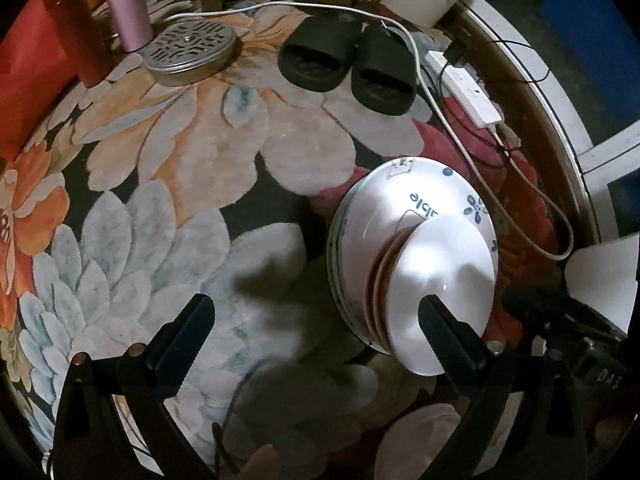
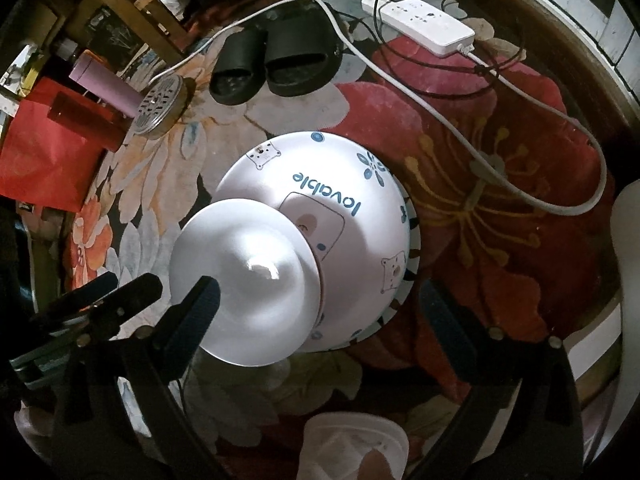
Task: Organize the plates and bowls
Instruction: 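Withdraw both grippers from the standing dishes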
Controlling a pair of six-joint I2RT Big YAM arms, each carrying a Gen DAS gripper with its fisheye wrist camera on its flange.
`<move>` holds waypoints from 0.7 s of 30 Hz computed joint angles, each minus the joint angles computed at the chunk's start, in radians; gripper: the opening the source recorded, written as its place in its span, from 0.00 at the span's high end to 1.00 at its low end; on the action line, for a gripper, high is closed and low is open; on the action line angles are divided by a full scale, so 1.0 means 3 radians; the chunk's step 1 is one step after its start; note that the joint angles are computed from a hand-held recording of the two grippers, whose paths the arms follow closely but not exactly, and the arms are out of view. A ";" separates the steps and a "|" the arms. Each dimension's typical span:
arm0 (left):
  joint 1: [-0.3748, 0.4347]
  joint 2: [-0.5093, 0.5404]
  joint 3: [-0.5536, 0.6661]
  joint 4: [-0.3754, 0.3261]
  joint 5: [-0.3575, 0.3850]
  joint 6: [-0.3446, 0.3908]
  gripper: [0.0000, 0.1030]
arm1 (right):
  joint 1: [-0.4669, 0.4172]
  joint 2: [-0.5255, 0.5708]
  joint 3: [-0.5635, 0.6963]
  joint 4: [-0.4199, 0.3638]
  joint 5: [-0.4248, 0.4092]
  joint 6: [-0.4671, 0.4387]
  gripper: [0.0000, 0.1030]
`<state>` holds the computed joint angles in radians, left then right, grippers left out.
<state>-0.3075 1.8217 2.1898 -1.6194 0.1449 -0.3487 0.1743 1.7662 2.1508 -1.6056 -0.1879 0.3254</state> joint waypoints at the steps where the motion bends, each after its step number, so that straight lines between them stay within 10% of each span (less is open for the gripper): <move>1: -0.0004 -0.0002 0.0000 -0.0012 -0.0024 0.0010 0.02 | 0.0006 0.0003 0.0009 -0.0010 0.0030 -0.0007 0.02; 21: -0.0001 -0.0195 -0.0186 0.0118 -0.0165 0.0135 0.02 | 0.0173 -0.0072 -0.0006 0.0079 0.0437 -0.0120 0.03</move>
